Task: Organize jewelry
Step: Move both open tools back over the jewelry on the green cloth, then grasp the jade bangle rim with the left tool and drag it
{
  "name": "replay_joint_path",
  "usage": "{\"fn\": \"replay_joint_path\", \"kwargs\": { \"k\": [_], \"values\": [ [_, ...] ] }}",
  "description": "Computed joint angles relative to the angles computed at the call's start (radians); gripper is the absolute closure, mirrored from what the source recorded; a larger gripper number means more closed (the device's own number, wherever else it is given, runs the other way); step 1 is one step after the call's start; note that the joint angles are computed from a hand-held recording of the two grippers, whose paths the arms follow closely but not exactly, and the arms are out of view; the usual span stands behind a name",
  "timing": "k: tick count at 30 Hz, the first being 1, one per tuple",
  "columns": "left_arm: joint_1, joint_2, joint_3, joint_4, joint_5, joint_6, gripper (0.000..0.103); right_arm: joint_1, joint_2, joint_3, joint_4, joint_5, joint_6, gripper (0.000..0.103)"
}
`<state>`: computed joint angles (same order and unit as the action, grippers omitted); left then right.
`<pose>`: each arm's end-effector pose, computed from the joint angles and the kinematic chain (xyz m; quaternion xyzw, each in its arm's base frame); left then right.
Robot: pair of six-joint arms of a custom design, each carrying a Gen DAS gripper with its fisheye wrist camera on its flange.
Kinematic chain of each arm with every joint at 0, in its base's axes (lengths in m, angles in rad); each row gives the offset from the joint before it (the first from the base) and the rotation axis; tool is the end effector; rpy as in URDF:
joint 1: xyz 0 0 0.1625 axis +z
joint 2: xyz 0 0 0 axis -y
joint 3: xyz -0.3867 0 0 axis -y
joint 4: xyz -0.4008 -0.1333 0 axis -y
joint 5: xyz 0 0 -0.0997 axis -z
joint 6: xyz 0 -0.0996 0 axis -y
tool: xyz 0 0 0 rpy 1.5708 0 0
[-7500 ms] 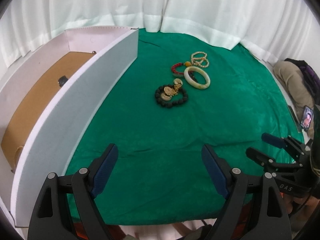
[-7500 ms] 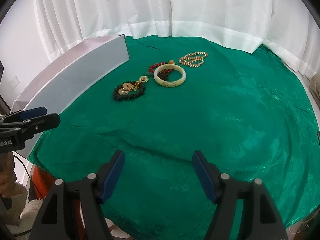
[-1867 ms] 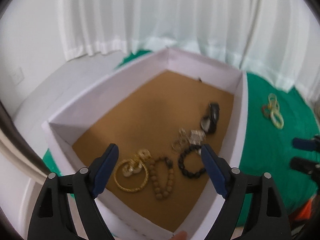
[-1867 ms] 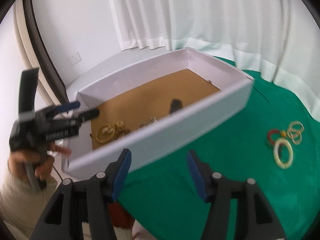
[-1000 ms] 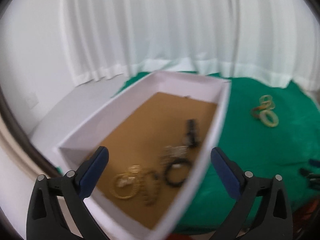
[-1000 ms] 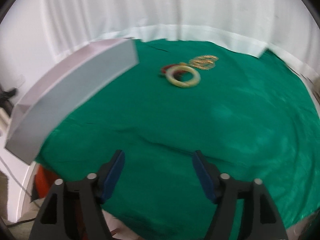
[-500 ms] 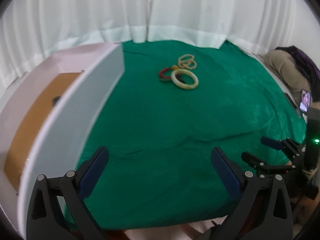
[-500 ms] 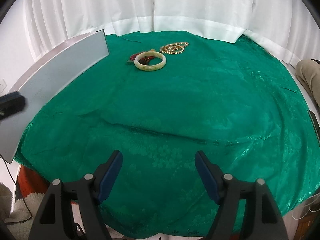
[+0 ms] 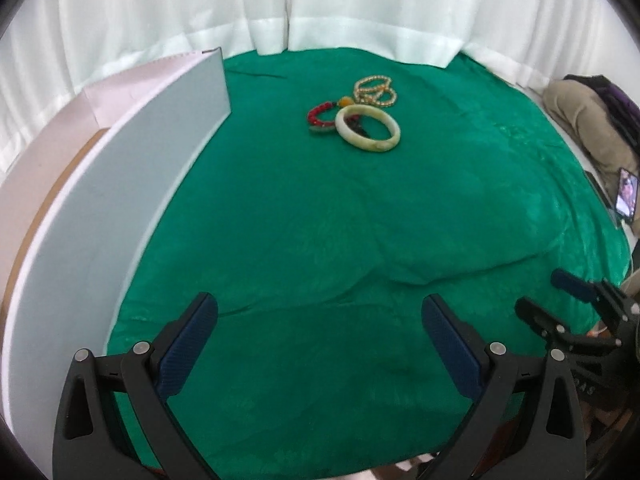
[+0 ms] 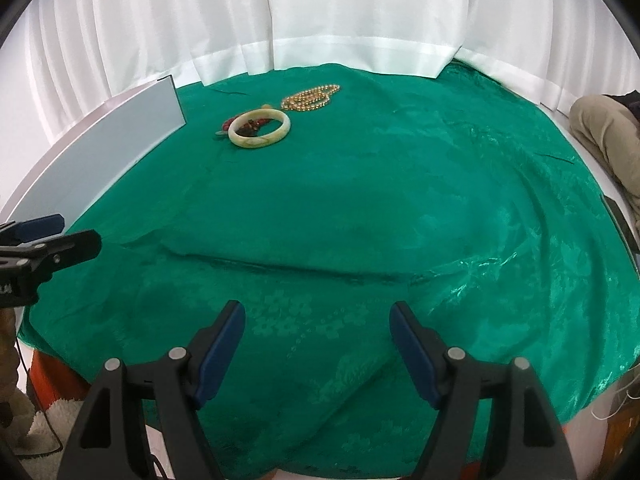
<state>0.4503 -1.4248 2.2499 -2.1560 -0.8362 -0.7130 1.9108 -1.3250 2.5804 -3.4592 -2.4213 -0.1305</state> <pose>-0.2798 -0.3575 0.1552 0.2296 0.8987 -0.2150 0.3055 0.1677 -0.2988 0.1626 0.0769 -0.8718 0.3230 0.3603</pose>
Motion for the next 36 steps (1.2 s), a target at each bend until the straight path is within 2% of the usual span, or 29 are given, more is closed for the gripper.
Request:
{"fn": "replay_joint_path", "kwargs": {
  "k": [10,20,26,30,36],
  "values": [
    [0.071,0.114,-0.101,-0.039,-0.018,0.034,0.001,-0.039,-0.008,0.01,-0.055,0.035,-0.053,0.027],
    [0.169,0.216,-0.212,-0.091,-0.032,0.054,0.001,-0.069,-0.025,0.024,-0.098,0.067,-0.088,0.027],
    [0.214,0.237,-0.256,-0.087,-0.061,0.035,0.001,-0.084,-0.036,0.027,-0.094,0.087,-0.095,0.027],
    [0.235,0.258,-0.302,-0.102,-0.074,0.064,0.002,-0.089,-0.04,0.027,-0.094,0.095,-0.098,0.027],
    [0.314,0.312,-0.407,-0.164,-0.133,0.077,0.002,-0.093,-0.041,0.029,-0.096,0.099,-0.101,0.027]
  ]
}}
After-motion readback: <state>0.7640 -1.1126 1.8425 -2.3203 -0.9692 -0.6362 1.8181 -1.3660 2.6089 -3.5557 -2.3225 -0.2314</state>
